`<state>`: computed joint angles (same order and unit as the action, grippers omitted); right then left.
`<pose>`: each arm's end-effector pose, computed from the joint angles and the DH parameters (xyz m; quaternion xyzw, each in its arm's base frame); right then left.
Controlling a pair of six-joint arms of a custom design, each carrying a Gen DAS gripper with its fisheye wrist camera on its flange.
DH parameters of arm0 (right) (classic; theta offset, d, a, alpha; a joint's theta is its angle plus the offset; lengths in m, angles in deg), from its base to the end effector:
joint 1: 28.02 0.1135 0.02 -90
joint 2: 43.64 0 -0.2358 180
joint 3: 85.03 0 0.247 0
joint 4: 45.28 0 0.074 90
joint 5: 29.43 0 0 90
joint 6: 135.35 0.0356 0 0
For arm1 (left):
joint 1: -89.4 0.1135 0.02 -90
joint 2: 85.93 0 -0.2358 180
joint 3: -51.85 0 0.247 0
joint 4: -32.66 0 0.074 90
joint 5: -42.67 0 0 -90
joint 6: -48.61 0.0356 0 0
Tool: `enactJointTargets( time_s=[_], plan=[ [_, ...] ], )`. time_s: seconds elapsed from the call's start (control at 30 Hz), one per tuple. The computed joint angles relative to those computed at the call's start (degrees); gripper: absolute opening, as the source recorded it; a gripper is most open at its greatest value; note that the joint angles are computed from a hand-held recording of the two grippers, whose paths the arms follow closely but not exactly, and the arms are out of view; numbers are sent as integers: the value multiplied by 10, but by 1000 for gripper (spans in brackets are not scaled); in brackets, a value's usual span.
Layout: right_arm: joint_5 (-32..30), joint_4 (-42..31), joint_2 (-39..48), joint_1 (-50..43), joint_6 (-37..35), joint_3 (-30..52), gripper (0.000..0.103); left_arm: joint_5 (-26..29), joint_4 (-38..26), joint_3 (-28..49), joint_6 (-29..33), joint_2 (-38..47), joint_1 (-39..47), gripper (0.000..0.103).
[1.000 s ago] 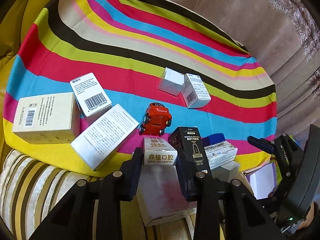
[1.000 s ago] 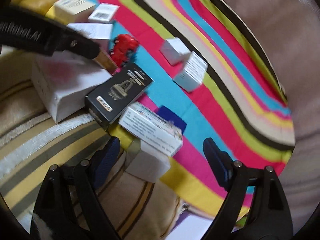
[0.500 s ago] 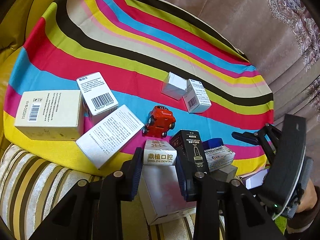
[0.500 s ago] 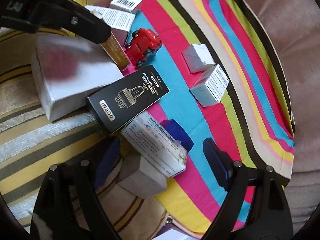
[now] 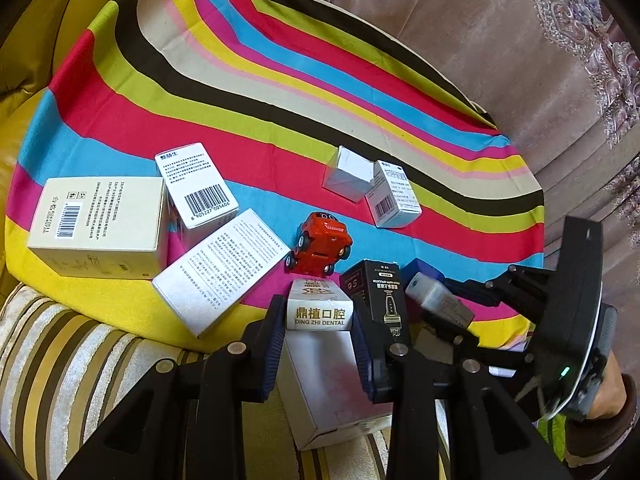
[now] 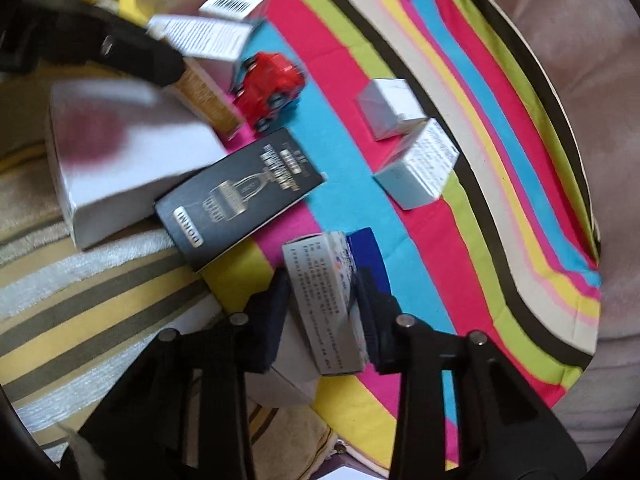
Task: Organize rigid objects
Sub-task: 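Grasp the DING ZHI DENTAL box with the left gripper while the right grasps a tall white medicine box, then carry both held boxes over the purple-rimmed box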
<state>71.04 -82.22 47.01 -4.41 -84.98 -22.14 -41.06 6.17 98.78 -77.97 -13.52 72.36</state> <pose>0.2663 0.1094 0.1357 -0.4924 0.8379 -0.1185 0.2035 0.2275 -0.0738 0.1459 -0.1426 0.9334 -0.1929 0.2670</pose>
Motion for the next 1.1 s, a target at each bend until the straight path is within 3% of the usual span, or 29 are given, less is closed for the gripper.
enactJointTargets(
  time_s=[0.33,0.5,0.6,0.87,1.1],
  plan=[
    [-140,4,-62,-96,138,2,28,-14,12,-9,-4,-20,-9,33],
    [-231,16,-109,-158,200,-31,28,-27,18,-21,-6,-47,-16,33],
    [-250,19,-141,-162,242,-51,28,-31,20,-26,-7,-61,-21,33],
    [-332,-9,-226,-237,283,-93,28,-59,10,-21,-12,-92,-62,33],
    [-376,-57,-289,-326,259,-124,28,-82,-2,0,-22,-93,-121,33]
  ],
)
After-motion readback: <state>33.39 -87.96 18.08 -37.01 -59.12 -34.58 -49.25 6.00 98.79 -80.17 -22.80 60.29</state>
